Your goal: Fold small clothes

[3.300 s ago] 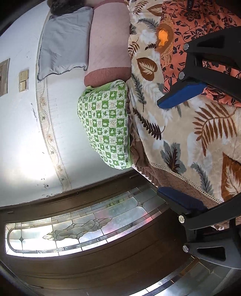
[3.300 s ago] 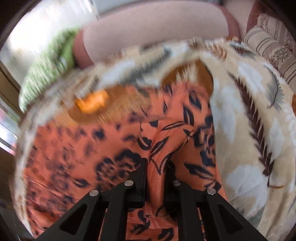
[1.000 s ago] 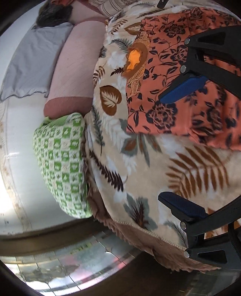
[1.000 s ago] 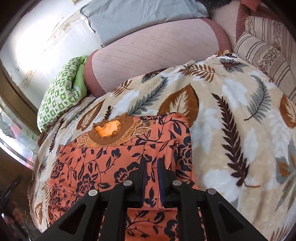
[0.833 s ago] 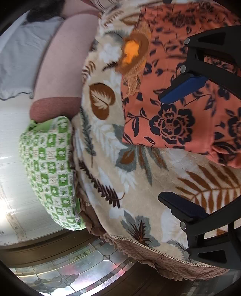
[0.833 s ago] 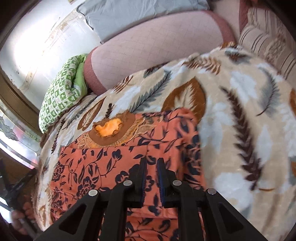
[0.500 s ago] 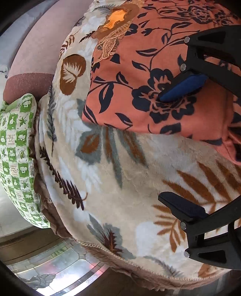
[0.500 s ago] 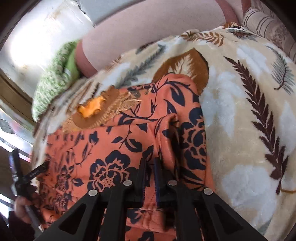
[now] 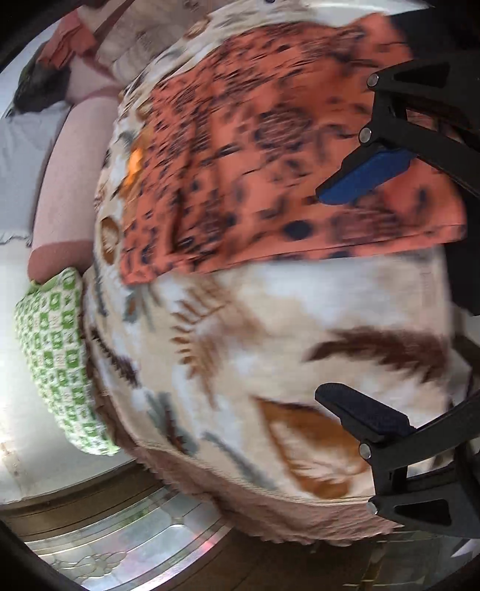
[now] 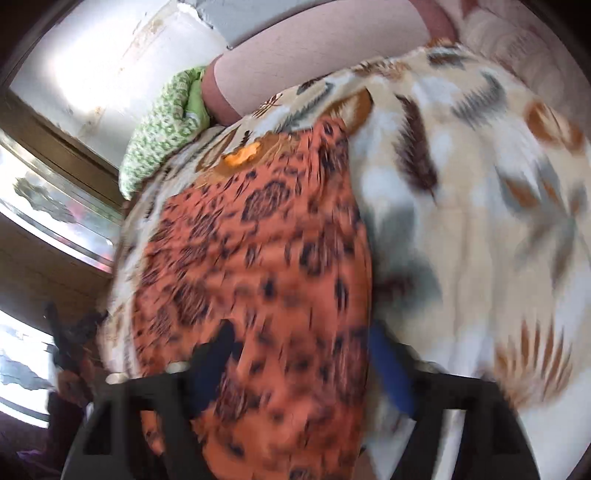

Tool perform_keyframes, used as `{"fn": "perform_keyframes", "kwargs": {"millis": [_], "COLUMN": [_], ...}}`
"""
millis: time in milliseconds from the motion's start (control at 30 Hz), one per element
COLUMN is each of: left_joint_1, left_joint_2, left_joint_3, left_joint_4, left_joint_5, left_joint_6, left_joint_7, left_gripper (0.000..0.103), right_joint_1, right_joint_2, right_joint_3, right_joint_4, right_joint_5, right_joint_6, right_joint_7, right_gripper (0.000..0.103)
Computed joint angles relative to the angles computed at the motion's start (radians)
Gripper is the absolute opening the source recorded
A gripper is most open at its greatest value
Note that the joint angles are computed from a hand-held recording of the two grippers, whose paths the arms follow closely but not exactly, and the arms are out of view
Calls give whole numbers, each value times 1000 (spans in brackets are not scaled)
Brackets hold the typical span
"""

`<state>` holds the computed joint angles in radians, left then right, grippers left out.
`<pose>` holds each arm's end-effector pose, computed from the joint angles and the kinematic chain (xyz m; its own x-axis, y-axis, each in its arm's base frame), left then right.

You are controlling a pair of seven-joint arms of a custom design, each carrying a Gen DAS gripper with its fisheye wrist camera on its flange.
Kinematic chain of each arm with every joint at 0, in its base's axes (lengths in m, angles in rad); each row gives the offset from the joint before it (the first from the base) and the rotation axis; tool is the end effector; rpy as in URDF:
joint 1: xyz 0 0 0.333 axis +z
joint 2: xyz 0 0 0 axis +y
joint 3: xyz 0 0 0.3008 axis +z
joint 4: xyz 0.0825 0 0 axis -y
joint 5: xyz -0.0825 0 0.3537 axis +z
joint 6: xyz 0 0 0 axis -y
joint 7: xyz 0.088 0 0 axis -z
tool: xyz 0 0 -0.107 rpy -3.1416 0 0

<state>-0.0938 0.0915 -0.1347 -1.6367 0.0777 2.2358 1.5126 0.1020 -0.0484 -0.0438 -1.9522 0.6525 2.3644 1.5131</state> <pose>0.5863 -0.1303 0.6008 -0.1880 -0.9815 -0.0361 -0.8535 0.1814 -0.4884 0.5550 0.0394 0.5454 -0.1015 -0.8243 -0.5569 -0.8790 0.3364 -0.3378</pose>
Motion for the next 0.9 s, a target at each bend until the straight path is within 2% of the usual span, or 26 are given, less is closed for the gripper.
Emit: {"fn": "perform_keyframes", "kwargs": {"millis": [100, 167, 233, 333, 367, 400, 500, 533, 600, 667, 700, 733, 767, 800, 833, 867, 900], "left_joint_1": [8, 11, 15, 21, 25, 29, 38, 41, 43, 45, 42, 38, 36, 35, 34, 34, 35], "left_joint_2": [-121, -165, -183, -174, -164, -151, -110, -104, -86, -65, -60, -60, -61, -62, -62, -60, -60], "left_joint_3": [-5, -7, -9, 5, 9, 9, 17, 15, 10, 6, 1, -3, -6, -7, -7, -6, -5], "left_joint_4": [-165, -237, -275, -289, -284, -272, -241, -238, -224, -205, -202, -205, -210, -213, -214, -212, -211], "left_joint_5": [-99, -166, -192, -307, -339, -351, -468, -469, -498, -573, -551, -530, -534, -534, -521, -512, -510], "left_joint_6": [0, 13, 37, 73, 76, 71, 47, 43, 24, -31, -40, -39, -41, -44, -53, -62, -69], "left_joint_7": [36, 45, 31, 70, 79, 67, 127, 121, 140, 208, 193, 184, 198, 205, 200, 196, 196], "left_gripper": [98, 98, 98, 96, 88, 75, 54, 52, 49, 49, 49, 49, 49, 49, 49, 40, 23], "right_joint_1": [7, 15, 28, 35, 42, 48, 57, 51, 32, 23, 19, 20, 11, 10, 12, 14, 18], "right_joint_2": [-97, -114, -123, -107, -101, -94, -67, -46, -22, -21, -32, -37, -48, -50, -54, -63, -71], "right_joint_3": [-6, -13, -25, -31, -38, -44, -58, -60, -47, -28, -20, -11, -16, -12, -3, 2, 4], "right_joint_4": [-142, -196, -265, -337, -359, -378, -426, -423, -417, -424, -431, -429, -431, -422, -412, -408, -403], "right_joint_5": [11, 8, 58, 102, 165, 242, 575, 656, 716, 811, 832, 846, 830, 803, 754, 724, 708], "right_joint_6": [-32, -41, -26, 3, 20, 38, 77, 37, -20, -27, -18, -10, -30, -29, -10, 3, 13], "right_joint_7": [7, 45, 51, 63, 29, -10, -187, -230, -263, -343, -368, -386, -391, -385, -361, -345, -336], "right_gripper": [81, 80, 80, 80, 80, 80, 80, 80, 80, 80, 78, 75, 64, 39, 27, 21, 18]}}
